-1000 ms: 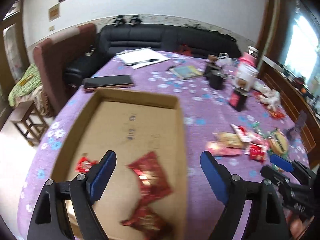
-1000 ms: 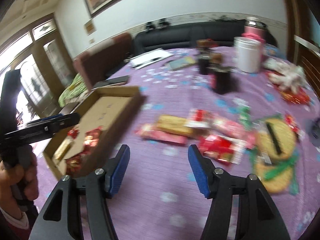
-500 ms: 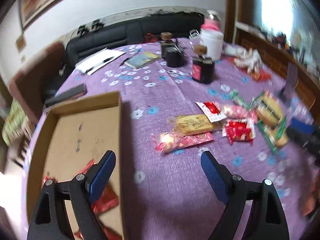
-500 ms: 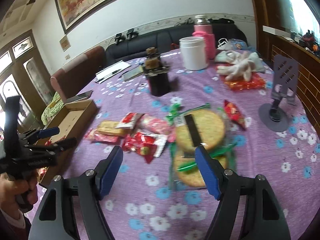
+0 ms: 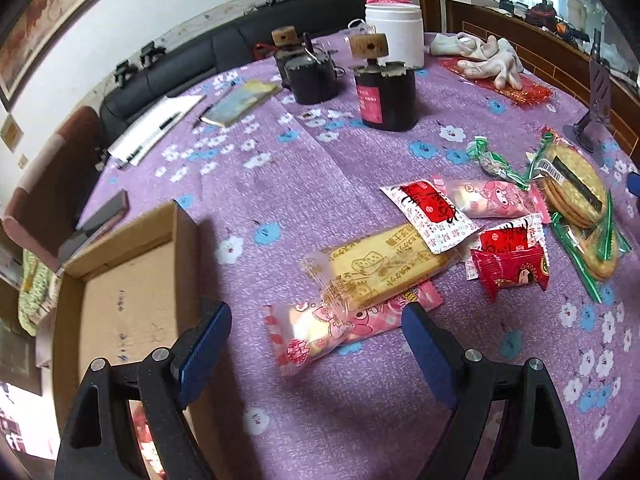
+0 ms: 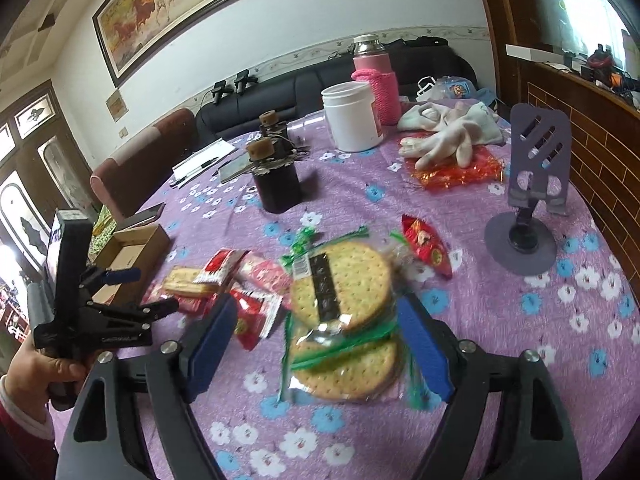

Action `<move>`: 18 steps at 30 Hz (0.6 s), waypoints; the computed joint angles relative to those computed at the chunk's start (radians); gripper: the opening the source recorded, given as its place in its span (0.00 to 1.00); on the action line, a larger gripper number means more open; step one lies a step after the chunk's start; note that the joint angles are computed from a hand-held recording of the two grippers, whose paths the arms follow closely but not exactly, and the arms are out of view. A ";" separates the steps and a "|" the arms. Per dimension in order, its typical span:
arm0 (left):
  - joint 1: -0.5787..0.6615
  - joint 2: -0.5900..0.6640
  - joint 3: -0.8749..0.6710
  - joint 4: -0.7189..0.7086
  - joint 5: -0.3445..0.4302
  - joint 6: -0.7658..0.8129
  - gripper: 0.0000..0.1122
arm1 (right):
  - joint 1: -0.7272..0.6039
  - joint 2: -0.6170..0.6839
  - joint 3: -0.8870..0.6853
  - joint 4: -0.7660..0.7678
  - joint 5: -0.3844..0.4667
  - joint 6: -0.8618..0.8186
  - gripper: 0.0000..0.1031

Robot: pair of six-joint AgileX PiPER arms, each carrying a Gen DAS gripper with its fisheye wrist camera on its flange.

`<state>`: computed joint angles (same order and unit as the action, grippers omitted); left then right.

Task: Organize snacks
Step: 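Grasp clear bag of round crackers with right tool while left tool grasps pink pastry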

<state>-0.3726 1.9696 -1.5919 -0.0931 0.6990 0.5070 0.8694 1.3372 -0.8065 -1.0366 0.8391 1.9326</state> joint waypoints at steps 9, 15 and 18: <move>-0.001 0.014 0.001 -0.117 0.092 0.102 0.80 | -0.162 0.117 -0.119 0.128 -0.079 -0.311 0.79; 0.022 0.019 -0.011 -0.194 0.152 0.151 0.80 | -0.212 0.213 -0.174 0.217 -0.075 -0.445 0.86; 0.038 0.038 -0.039 -0.225 0.192 0.153 0.80 | -0.222 0.218 -0.151 0.205 -0.106 -0.419 0.86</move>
